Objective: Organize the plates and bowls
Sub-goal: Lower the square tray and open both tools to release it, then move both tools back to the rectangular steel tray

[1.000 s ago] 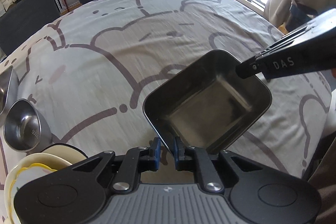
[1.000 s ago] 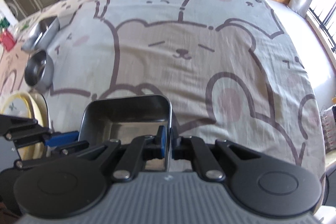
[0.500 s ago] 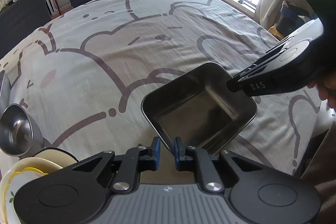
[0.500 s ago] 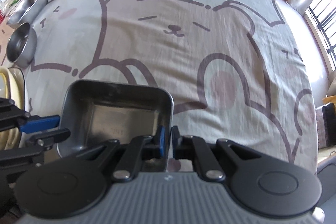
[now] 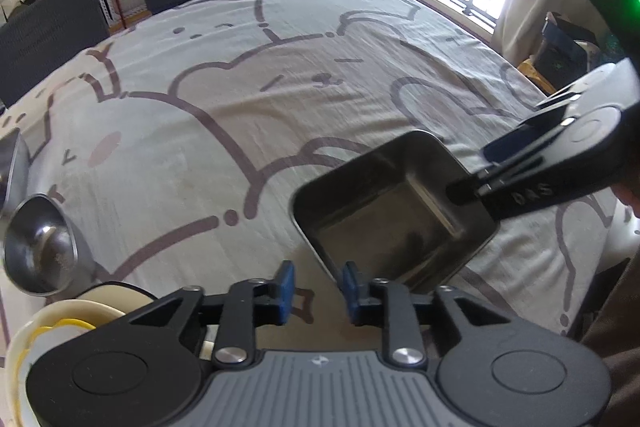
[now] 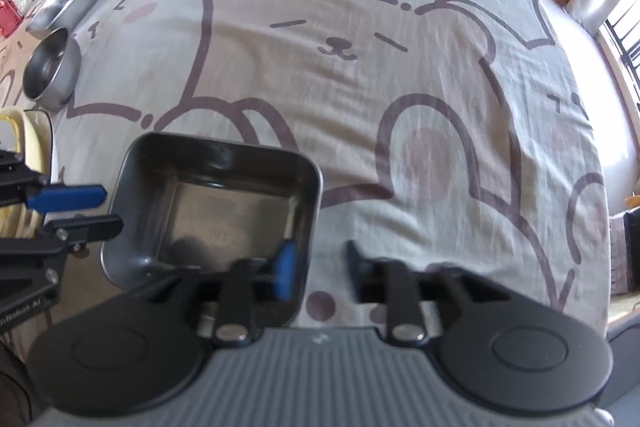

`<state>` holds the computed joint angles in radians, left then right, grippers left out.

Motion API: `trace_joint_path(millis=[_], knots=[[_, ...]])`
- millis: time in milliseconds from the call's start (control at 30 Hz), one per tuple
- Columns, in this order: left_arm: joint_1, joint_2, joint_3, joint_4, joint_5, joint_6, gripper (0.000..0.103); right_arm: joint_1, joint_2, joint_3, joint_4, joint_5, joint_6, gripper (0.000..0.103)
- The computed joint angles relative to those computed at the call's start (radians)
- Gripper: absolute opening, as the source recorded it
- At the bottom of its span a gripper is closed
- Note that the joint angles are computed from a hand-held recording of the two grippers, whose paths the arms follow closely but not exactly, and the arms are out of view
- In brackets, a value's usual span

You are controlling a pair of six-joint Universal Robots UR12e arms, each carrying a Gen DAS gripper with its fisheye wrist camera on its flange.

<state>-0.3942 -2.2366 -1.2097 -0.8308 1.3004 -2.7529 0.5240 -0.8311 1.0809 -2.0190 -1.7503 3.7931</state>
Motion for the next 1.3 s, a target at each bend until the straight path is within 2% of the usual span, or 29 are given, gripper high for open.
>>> trace_joint_path(millis=[67,100,267,367,433,733,867,1100,1300], knots=[[0.005,0.002,0.000,0.006,-0.011,-0.011,0.042,0.002,-0.011,0.014,-0.014,-0.008,0.002,0.073],[0.006,0.003,-0.001,0.010,-0.014,-0.014,0.045,0.003,-0.018,0.025,-0.027,-0.013,0.001,0.076],[0.015,0.012,-0.011,0.064,-0.016,-0.034,0.081,0.012,-0.049,0.065,-0.083,-0.072,0.004,0.088],[0.025,0.018,-0.015,0.102,-0.030,-0.064,0.093,0.024,-0.067,0.101,-0.172,-0.141,0.008,0.099],[0.032,0.021,-0.022,0.143,-0.030,-0.091,0.099,0.030,-0.070,0.109,-0.208,-0.177,0.004,0.102],[0.075,0.023,-0.023,0.270,0.025,-0.173,0.103,0.052,-0.011,0.041,-0.316,-0.345,-0.015,0.103],[0.102,0.018,-0.023,0.324,0.073,-0.227,0.103,0.053,0.035,-0.025,-0.356,-0.373,0.002,0.103],[0.148,-0.002,-0.008,0.372,0.162,-0.301,0.103,0.059,0.158,-0.228,-0.344,-0.352,-0.029,0.103],[0.183,-0.021,0.004,0.400,0.223,-0.363,0.103,0.062,0.308,-0.491,-0.283,-0.281,-0.092,0.103]])
